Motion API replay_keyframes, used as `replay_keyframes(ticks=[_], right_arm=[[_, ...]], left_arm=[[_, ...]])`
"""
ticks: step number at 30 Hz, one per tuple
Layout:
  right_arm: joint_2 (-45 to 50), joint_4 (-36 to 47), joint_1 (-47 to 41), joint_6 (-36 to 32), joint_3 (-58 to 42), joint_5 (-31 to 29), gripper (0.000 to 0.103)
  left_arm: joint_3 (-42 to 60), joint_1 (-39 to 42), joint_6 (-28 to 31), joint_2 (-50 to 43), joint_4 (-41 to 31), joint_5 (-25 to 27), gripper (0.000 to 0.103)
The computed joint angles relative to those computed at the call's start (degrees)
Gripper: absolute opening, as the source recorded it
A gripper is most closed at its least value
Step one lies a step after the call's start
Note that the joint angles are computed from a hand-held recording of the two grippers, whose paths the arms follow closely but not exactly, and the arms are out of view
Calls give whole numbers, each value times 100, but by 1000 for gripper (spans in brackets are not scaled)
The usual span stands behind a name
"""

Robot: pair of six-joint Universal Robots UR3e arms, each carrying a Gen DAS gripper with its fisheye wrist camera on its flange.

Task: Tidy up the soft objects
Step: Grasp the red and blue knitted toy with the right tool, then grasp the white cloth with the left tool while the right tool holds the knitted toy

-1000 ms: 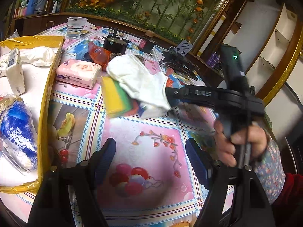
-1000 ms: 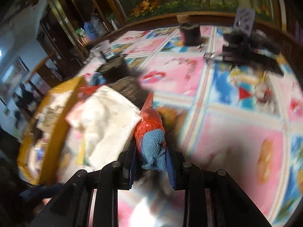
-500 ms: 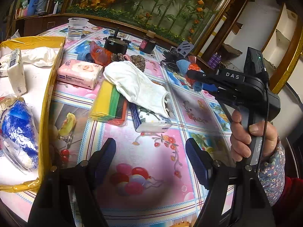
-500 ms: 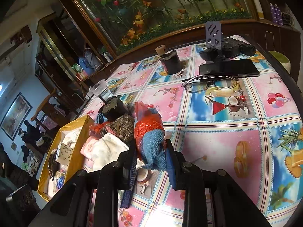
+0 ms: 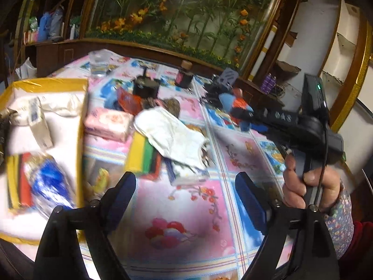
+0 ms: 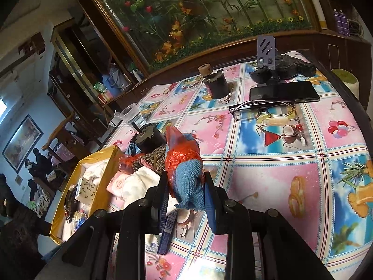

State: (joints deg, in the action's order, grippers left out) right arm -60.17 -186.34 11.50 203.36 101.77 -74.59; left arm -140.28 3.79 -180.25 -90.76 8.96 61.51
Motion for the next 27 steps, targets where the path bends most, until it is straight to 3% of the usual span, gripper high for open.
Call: replay_keyframes(ticks=[4, 8, 11, 14, 18, 19, 20, 21, 23, 27], right_arm=[[-42, -52, -14, -2, 45, 82, 29], [-68, -60, -21, 18, 61, 96, 29], [-126, -118, -53, 68, 127, 96, 29], [-148, -130, -73, 92, 148, 116, 29], [-145, -128, -87, 97, 145, 136, 29], [-155, -133, -95, 110, 156, 155, 29], [-164, -145, -104, 124, 167, 168, 29], [-172, -154, -113, 130, 177, 186, 29], [-191, -172, -139, 143, 205, 243, 29], [-232, -204, -152, 147, 252, 295, 29]], left_arm=[[509, 249, -78, -160, -567, -59, 87], [1381, -40, -226, -758, -1026, 167, 87], [2244, -512, -151, -1298, -1442, 564, 87], [3245, -1057, -112, -1924, -1827, 1392, 87], [4428, -1402, -191, -2729, -2404, 2088, 87], [4569, -1417, -184, -2855, -2451, 2093, 82], [4669, -1432, -178, -2976, -2417, 2102, 64], [4852, -1487, -181, -3105, -2536, 2254, 54], [5009, -1529, -198, -3258, -2642, 2405, 24], [4406, -1287, -362, -2985, -2090, 1992, 13]])
